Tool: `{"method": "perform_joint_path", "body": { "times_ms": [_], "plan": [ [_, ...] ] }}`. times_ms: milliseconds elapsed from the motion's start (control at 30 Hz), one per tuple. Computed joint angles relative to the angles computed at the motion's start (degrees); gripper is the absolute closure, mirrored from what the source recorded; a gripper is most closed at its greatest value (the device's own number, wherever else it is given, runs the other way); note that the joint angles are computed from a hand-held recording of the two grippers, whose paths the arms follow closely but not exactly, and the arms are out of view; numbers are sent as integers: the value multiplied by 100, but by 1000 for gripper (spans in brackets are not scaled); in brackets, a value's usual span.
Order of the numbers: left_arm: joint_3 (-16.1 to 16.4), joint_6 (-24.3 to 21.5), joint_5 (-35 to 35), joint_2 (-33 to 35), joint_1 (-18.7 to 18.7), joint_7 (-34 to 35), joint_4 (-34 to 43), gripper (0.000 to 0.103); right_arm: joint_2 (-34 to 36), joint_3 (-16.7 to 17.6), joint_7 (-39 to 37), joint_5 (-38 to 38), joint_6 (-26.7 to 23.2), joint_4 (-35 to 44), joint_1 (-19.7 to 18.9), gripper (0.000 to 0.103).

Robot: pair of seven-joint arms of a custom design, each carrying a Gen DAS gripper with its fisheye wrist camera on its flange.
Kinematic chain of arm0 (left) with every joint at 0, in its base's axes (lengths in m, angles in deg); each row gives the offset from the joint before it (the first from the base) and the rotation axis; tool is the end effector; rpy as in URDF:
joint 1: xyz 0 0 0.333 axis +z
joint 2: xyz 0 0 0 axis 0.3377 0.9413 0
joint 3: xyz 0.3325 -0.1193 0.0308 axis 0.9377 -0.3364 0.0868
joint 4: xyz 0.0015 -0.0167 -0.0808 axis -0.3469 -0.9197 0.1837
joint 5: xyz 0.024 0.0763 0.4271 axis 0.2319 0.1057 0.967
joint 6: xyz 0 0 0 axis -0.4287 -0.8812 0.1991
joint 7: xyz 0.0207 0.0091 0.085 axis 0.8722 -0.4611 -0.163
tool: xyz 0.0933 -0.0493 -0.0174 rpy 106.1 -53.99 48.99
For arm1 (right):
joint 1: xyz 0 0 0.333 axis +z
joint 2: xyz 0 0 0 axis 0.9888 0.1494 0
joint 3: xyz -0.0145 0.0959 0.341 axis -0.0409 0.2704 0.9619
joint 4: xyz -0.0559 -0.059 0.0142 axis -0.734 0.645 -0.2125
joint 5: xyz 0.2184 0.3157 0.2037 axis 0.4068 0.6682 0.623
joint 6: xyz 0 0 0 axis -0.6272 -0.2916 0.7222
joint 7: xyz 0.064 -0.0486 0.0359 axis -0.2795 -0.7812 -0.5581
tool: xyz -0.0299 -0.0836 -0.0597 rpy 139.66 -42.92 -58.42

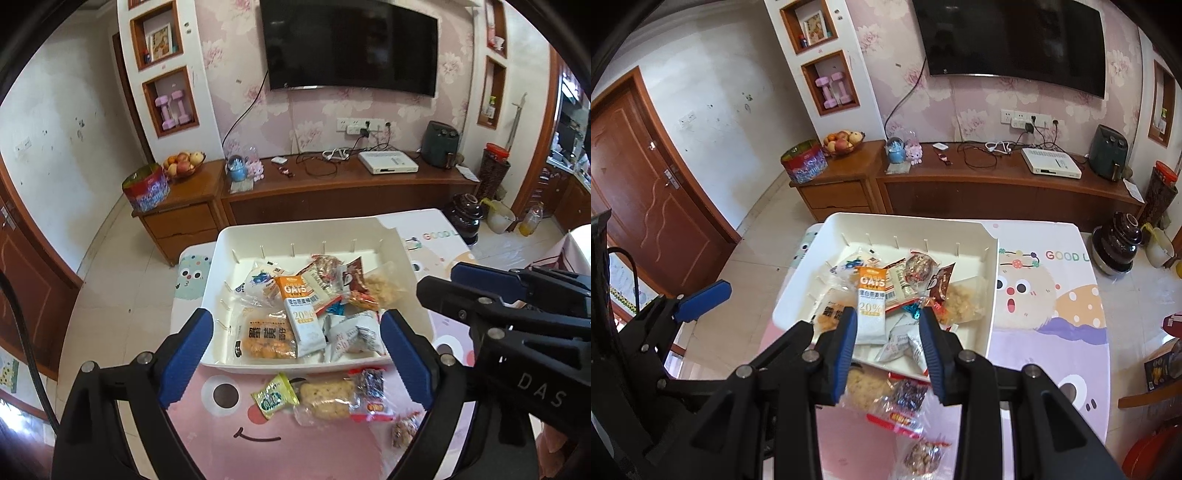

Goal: Organize snacks
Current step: 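Withdraw both tools from the bin toward the remaining snacks, then grasp the red-labelled meat pack with left tool while right tool grasps the nut bag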

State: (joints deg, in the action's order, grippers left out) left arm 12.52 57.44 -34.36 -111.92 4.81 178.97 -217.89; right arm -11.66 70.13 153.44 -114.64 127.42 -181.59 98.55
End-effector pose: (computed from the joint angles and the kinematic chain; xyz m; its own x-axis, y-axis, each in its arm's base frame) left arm 0.4514 -0.0928 0.5203 -0.7569 -0.6507 -0.0617 -0.4537 0.5910 -0.6670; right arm 0.3678 0.2801 0.5156 -0.4745 -0.8532 -0.2168 -0.6248 0.4999 -0.5998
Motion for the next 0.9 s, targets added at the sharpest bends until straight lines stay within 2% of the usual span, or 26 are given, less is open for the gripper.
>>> {"method": "perform_joint_path", "body": {
  "times_ms": [167,433,533,767,900],
  "plan": [
    [236,-250,-83,-631,-35,282,-286,10,-280,229,155,14,-248,-7,151,67],
    [653,-423,-323,-1512,-73,717,-912,8,-576,709,716,-80,-558,-64,378,59],
    [821,-416,-426,-1795,-61,935,-1236,5,-602,853,982,-129,-638,-127,486,57],
    [970,-238,-396,-2177,121,1252,-1998,4,-543,1079,1737,-197,-776,-424,782,57],
    [1022,36,-373,-2169,187,1349,-2359,4,-347,991,1987,-50,-785,-675,1060,57]
  ]
}}
